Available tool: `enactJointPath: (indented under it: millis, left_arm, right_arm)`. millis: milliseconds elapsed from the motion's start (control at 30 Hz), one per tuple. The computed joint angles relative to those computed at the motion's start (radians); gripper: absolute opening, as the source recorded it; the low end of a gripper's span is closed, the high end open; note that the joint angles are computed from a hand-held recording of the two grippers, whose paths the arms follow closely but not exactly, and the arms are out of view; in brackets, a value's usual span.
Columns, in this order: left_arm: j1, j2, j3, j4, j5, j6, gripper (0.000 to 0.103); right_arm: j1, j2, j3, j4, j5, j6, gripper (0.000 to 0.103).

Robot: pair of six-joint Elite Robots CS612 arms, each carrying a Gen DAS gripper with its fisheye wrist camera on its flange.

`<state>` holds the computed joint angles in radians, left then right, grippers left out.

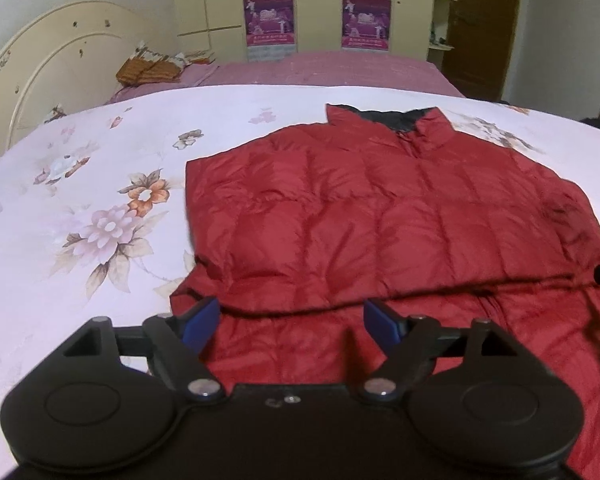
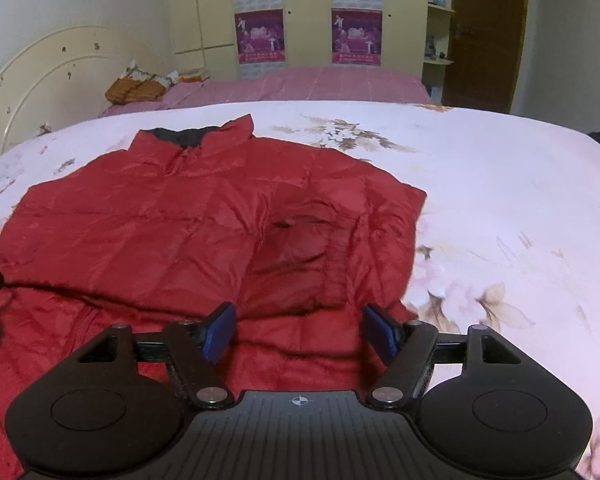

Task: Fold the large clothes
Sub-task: 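Move both grippers to the jacket hem and close on it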

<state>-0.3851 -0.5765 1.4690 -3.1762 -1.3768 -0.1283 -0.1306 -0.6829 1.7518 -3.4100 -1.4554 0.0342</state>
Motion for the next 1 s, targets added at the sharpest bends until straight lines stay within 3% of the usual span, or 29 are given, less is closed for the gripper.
enactJointPath:
  millis: [200,400,667,1000]
  left_arm:
    - [-0.002,-0.028,0.064,-0.057,-0.034,0.06,0.08]
    - [0.01,-0.056,0.143,-0.103,-0.072,0.07,0.081]
    - [0.027,-0.099,0.26,-0.185,-0.106,0.107,0.081]
    - [0.047,-0.148,0.391,-0.223,-0.143,0.06,0.086]
  right_arm:
    - [0.013,-0.041,0.084,-0.048,-0.063,0.037,0.07]
    - [0.028,-0.082,0.173,-0.079,-0.114,0.054,0.07]
    - [0.047,-0.13,0.294,-0.124,-0.146,0.07,0.07]
    - [0.055,-0.166,0.393,-0.158,-0.17,0.085,0.07]
